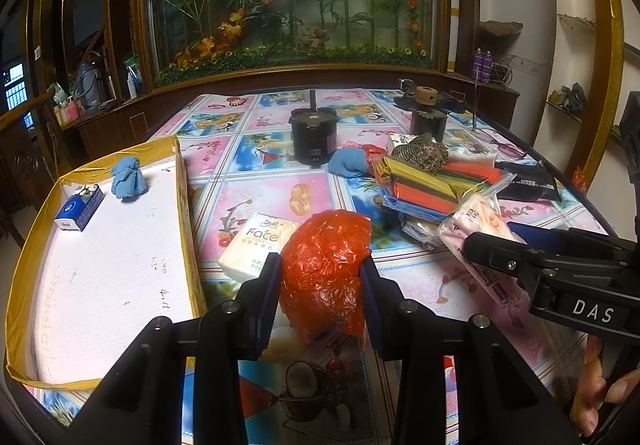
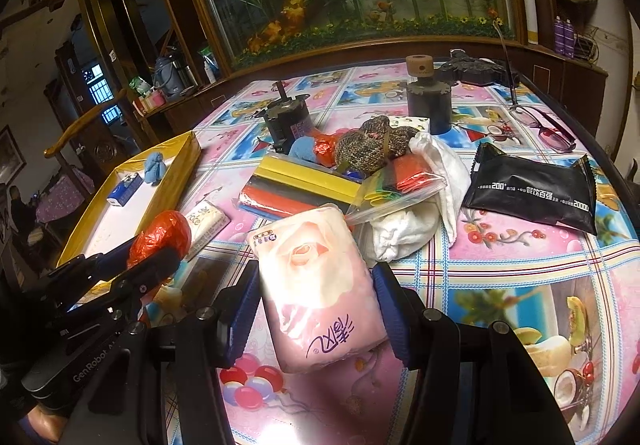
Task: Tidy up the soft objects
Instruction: 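Carry the red bag and pink pack into the yellow tray and open both grippers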
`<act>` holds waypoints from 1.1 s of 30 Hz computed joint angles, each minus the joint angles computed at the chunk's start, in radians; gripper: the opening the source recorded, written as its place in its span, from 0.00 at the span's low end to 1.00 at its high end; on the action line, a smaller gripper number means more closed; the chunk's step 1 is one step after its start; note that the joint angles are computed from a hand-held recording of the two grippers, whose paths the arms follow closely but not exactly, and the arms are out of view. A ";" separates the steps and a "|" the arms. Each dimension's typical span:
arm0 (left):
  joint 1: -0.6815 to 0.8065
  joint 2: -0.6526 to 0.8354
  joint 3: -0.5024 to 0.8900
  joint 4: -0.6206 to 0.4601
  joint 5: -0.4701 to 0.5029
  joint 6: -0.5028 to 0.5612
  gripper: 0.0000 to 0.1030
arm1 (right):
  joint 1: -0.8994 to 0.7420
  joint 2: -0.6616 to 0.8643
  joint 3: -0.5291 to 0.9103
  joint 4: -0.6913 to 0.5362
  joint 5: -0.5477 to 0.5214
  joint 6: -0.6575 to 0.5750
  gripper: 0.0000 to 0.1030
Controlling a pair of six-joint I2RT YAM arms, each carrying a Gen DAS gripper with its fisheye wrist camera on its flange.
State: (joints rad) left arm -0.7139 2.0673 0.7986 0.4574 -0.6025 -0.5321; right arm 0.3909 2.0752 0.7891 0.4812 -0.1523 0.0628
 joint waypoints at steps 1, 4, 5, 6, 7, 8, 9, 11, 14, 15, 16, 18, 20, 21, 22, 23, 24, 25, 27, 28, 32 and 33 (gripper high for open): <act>0.002 -0.004 -0.007 0.004 0.004 -0.002 0.36 | 0.003 -0.003 -0.003 -0.001 0.005 0.001 0.59; 0.013 -0.023 -0.034 0.020 0.035 -0.011 0.36 | 0.013 -0.009 -0.001 -0.016 0.004 0.009 0.59; 0.017 -0.032 -0.044 0.026 0.041 -0.014 0.36 | 0.017 -0.010 0.000 -0.022 0.004 0.010 0.59; 0.019 -0.041 -0.051 0.030 0.042 -0.015 0.36 | 0.023 -0.011 0.003 -0.028 0.009 0.012 0.59; 0.020 -0.051 -0.056 0.030 0.041 -0.016 0.36 | 0.029 -0.012 0.006 -0.034 0.013 0.012 0.59; 0.023 -0.066 -0.073 0.042 0.040 -0.016 0.36 | 0.037 -0.014 0.007 -0.037 0.018 0.013 0.59; 0.026 -0.081 -0.086 0.050 0.040 -0.016 0.36 | 0.044 -0.017 0.009 -0.041 0.022 0.014 0.59; 0.035 -0.115 -0.117 0.065 0.037 -0.015 0.36 | 0.057 -0.025 0.014 -0.051 0.030 0.015 0.59; 0.059 -0.173 -0.165 0.079 0.040 -0.017 0.36 | 0.080 -0.038 0.040 -0.087 0.030 0.018 0.59; 0.072 -0.192 -0.181 0.083 0.041 -0.018 0.36 | 0.089 -0.043 0.051 -0.101 0.030 0.019 0.59; 0.084 -0.211 -0.197 0.087 0.043 -0.021 0.36 | 0.101 -0.047 0.062 -0.116 0.035 0.020 0.59; 0.130 -0.264 -0.243 0.093 0.064 -0.026 0.36 | 0.130 -0.049 0.099 -0.154 0.047 0.019 0.59; 0.188 -0.319 -0.288 0.092 0.097 -0.029 0.36 | 0.161 -0.042 0.145 -0.196 0.046 0.021 0.59; 0.225 -0.346 -0.305 0.083 0.120 -0.024 0.36 | 0.175 -0.034 0.173 -0.221 0.045 0.022 0.59; 0.271 -0.377 -0.321 0.067 0.145 -0.018 0.36 | 0.191 -0.023 0.205 -0.246 0.044 0.024 0.59; 0.312 -0.396 -0.331 0.055 0.170 -0.016 0.36 | 0.212 -0.008 0.248 -0.280 0.043 0.028 0.59; 0.360 -0.411 -0.340 0.045 0.204 -0.012 0.36 | 0.233 0.012 0.296 -0.316 0.040 0.030 0.59; 0.409 -0.418 -0.342 0.033 0.243 -0.004 0.36 | 0.252 0.035 0.346 -0.348 0.037 0.033 0.59; 0.510 -0.415 -0.329 -0.006 0.311 0.010 0.36 | 0.288 0.090 0.455 -0.413 0.037 0.044 0.59; 0.555 -0.410 -0.324 -0.014 0.348 0.016 0.36 | 0.304 0.119 0.511 -0.445 0.038 0.048 0.59; 0.714 -0.351 -0.247 -0.086 0.494 0.049 0.36 | 0.362 0.280 0.808 -0.607 0.046 0.065 0.59; 0.735 -0.335 -0.221 -0.110 0.514 0.057 0.36 | 0.377 0.333 0.903 -0.657 0.055 0.072 0.59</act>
